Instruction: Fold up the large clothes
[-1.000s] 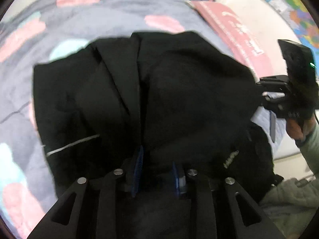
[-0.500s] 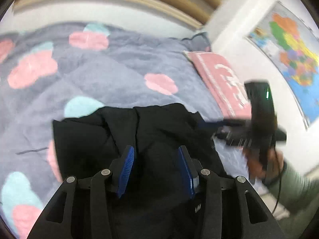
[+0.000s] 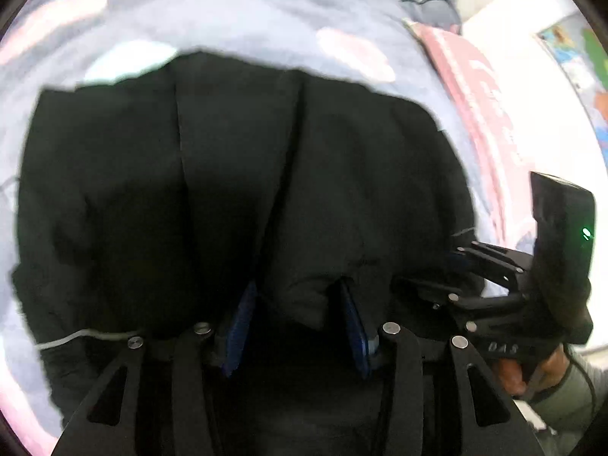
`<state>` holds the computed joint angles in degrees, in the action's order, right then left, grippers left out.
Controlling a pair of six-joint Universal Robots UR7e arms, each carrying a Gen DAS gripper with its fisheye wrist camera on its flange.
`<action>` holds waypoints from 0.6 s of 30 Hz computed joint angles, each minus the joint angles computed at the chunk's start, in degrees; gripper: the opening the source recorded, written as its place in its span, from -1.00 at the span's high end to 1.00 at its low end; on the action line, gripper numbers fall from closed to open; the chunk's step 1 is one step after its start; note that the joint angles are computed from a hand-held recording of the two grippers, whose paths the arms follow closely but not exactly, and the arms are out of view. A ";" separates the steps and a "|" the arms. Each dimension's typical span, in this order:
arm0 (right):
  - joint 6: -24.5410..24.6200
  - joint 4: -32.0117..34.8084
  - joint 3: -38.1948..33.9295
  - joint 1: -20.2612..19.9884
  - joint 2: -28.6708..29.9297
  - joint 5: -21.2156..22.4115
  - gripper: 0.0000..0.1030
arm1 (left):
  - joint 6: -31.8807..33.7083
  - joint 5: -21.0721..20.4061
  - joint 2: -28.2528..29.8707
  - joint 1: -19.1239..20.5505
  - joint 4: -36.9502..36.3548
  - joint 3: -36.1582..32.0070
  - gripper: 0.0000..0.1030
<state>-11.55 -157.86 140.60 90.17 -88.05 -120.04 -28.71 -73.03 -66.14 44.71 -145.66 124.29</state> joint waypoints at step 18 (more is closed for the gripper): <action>12.13 14.62 -4.32 14.76 -2.73 -15.26 -0.14 | -6.56 2.27 -7.65 -6.32 4.59 3.31 0.09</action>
<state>0.58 -143.24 136.28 104.93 -90.79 -135.31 -35.27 -70.77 -73.79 38.39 -141.07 127.59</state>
